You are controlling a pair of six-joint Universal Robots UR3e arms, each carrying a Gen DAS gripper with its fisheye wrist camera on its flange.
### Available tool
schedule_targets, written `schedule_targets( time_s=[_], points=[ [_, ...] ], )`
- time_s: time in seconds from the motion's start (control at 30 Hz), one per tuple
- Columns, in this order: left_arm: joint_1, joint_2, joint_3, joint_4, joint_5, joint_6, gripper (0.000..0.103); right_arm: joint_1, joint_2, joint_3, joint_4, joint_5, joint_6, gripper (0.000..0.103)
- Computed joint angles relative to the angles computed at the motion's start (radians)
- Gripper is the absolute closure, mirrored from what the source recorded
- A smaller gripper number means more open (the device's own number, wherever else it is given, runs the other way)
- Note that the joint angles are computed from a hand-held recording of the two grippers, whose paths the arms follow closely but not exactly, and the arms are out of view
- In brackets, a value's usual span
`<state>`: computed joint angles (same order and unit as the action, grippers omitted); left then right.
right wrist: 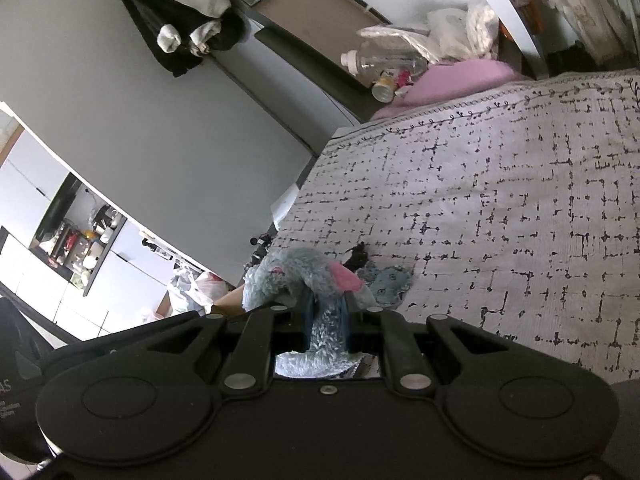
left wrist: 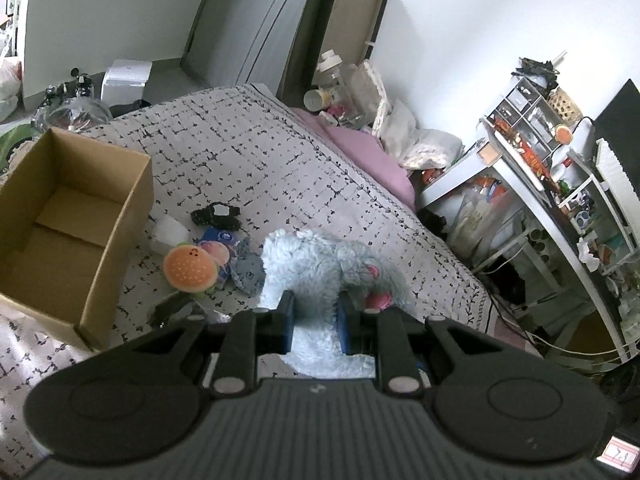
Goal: Organize soft objects
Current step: 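Lift the grey plush with the left tool and carry it over the box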
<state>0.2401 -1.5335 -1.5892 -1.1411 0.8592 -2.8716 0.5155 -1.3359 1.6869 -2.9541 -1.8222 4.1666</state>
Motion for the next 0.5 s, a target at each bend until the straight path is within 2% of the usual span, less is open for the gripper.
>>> schedule_targets(
  time_s=[0.5],
  points=[
    [0.159, 0.079, 0.038, -0.196, -0.101, 0.16, 0.083, 0.117, 0.095, -0.236, 0.129, -0.117, -0.008, 0.089]
  ],
)
